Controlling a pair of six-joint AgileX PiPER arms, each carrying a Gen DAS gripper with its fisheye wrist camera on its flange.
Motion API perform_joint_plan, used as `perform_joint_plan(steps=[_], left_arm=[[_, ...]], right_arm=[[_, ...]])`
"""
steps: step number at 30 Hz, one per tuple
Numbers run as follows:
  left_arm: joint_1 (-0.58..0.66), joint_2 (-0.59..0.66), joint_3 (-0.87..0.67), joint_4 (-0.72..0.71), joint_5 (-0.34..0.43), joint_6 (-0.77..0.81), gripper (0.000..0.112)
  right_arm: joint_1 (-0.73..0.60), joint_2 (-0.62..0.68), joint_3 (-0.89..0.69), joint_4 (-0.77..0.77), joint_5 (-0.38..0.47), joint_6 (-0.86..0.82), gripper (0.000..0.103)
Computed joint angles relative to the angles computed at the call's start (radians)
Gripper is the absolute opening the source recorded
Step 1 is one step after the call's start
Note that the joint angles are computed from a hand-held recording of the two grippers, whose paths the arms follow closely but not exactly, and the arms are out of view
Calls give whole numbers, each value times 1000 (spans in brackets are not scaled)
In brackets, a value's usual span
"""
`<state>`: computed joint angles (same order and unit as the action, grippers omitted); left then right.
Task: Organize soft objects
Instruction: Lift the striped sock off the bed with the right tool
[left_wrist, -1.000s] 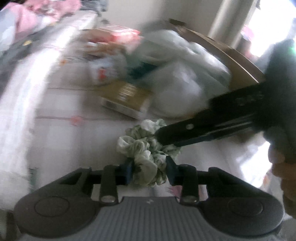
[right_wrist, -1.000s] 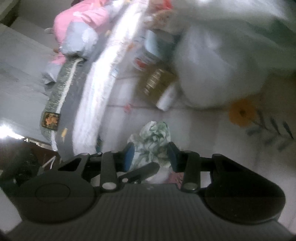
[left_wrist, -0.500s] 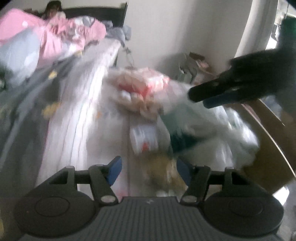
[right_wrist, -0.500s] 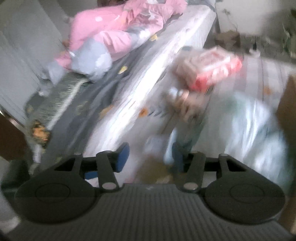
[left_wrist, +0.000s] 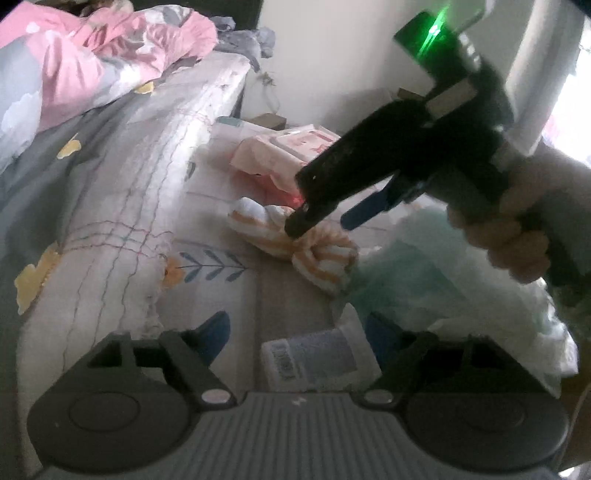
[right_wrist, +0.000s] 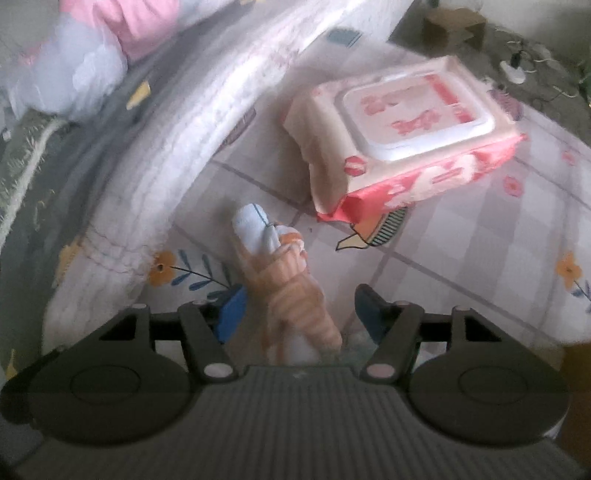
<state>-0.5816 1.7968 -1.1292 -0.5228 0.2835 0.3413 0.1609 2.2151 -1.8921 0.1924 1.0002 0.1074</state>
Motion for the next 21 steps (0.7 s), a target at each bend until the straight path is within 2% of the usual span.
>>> perform_joint_plan(steps=[1,2,3,6,9,15,18,21], left_arm=[[2,1,4,-18,-7,11,83],[5,-1,7,-25,-13,13,83],[3,1,8,-5,-25,-12,83],[-3,-3,10,102,-50,-140,83],[5,-27,27,84,-62,-161,83],[8,-171,122,-217,-62,106,82],[-16,-270,167,-267,-38,172,77],[-59,-351,183,-243,-20,149,71]], right_arm=[[-1,22,-20,11,10,-7,64],[-4,39,-31,28,14,-18,59],[-6,51,-38,41,19,-21,45],[-12,39,2,75,-22,-18,41],[-34,-46,121,179,-94,-46,41],[-29,-280,392,372,-191,-168,41],[-25,-406,523,478,-224,-232,41],[-28,-568,655,540,-247,-259,41]])
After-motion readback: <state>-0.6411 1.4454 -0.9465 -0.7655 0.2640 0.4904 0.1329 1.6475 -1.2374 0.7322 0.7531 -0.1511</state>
